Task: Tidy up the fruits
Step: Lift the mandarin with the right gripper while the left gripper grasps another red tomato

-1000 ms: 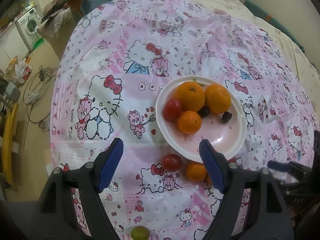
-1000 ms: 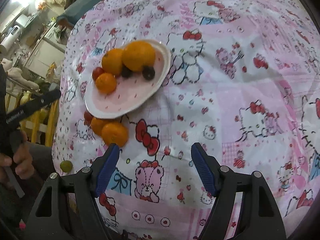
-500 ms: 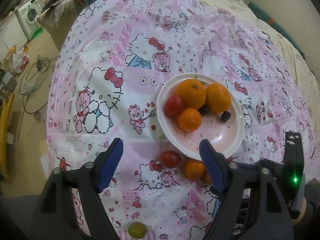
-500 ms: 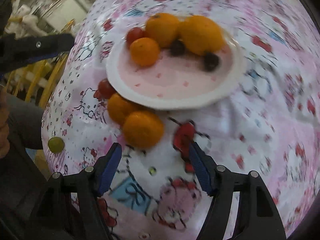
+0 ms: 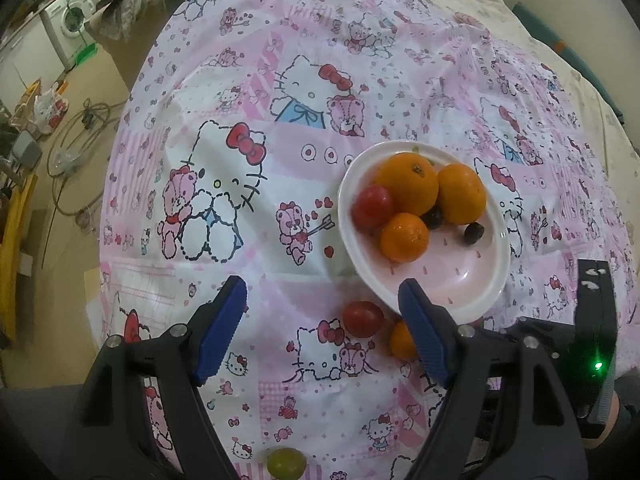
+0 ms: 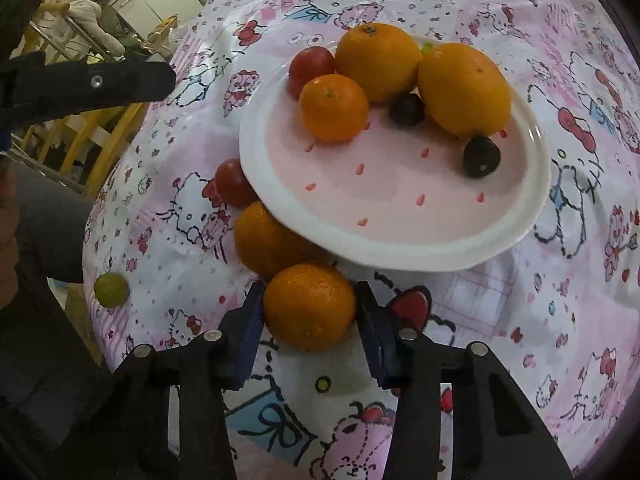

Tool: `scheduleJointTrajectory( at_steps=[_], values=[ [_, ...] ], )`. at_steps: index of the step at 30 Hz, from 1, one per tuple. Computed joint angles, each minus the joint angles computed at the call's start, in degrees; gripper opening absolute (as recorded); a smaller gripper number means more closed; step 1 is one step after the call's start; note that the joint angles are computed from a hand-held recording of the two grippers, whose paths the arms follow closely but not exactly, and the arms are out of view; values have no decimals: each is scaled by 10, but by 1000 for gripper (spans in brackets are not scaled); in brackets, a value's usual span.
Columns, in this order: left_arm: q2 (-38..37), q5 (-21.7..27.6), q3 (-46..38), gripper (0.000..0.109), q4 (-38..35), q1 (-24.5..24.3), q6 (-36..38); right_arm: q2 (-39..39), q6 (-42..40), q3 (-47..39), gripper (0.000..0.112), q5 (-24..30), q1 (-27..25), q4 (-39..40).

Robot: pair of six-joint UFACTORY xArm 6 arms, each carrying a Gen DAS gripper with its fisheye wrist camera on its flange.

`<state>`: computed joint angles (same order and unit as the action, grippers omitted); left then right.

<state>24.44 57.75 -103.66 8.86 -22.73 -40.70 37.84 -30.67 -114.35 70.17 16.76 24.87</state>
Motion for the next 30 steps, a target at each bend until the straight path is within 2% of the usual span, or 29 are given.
scheduleJointTrajectory(
  at_steps=[7,11,16,20,24,26,30],
  values=[
    [7,12,-9,76,9,0,-5,-50,21,50,46,-15,-18,11],
    [8,27,-9,76,22,0,-11,-96,27,92,46,-42,-34,37],
    [3,32,5,76,15,3,-7,-148,55,152,46,-126,-53,85],
    [14,54,-1,76,-4,4,4,-141,91,143,46,-163,-58,99],
    [36,68,-18,74,-41,2,35,-131,113,130,46,-162,-66,104],
    [49,70,-31,64,-59,0,48,-127,118,127,46,-161,-65,103],
    [78,82,-67,62,-78,-5,70,-130,118,132,46,-164,-68,108]
  ],
)
